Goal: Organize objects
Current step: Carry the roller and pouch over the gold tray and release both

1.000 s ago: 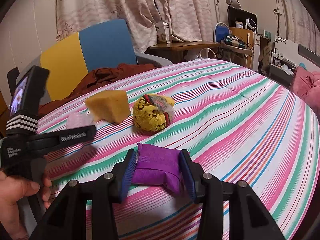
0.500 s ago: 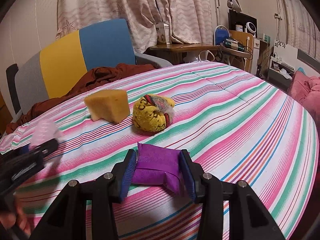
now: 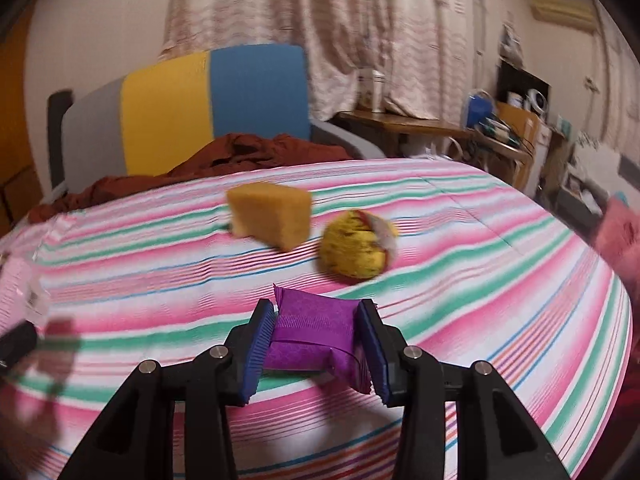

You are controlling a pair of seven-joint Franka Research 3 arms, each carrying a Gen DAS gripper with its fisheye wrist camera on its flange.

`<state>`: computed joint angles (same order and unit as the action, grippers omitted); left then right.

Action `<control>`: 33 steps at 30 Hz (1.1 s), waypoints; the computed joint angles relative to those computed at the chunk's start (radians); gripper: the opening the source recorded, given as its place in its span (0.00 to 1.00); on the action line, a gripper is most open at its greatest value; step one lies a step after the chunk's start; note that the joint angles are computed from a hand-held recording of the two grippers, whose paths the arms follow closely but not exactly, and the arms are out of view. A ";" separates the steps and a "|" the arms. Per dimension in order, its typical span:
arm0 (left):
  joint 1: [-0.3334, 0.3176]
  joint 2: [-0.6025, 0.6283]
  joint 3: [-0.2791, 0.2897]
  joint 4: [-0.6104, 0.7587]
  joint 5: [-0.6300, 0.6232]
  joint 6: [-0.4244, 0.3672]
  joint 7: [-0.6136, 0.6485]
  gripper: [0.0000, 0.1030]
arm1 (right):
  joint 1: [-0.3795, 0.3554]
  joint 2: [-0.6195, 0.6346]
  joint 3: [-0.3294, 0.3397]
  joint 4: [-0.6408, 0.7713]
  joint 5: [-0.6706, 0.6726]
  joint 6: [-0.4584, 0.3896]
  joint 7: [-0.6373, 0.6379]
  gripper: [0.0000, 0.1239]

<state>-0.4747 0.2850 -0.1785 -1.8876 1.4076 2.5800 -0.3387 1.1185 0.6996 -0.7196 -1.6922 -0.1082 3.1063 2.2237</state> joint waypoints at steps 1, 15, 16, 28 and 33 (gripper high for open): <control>0.000 -0.038 0.002 -0.040 0.027 0.023 -0.052 0.52 | -0.003 -0.004 0.011 0.002 -0.007 -0.001 -0.014 0.35; 0.160 -0.443 -0.084 -0.443 -0.021 0.043 -0.251 0.52 | -0.004 -0.099 0.158 -0.055 -0.054 0.014 -0.110 0.35; 0.175 -0.464 -0.087 -0.465 -0.037 0.052 -0.249 0.52 | -0.014 -0.109 0.185 -0.059 -0.049 0.020 -0.118 0.35; 0.388 -0.625 -0.003 -0.680 -0.227 0.308 -0.184 0.52 | -0.117 -0.193 0.495 -0.045 0.109 0.111 -0.265 0.35; 0.440 -0.613 0.041 -0.713 -0.377 0.365 -0.066 0.52 | -0.174 -0.201 0.622 -0.023 0.171 0.114 -0.350 0.35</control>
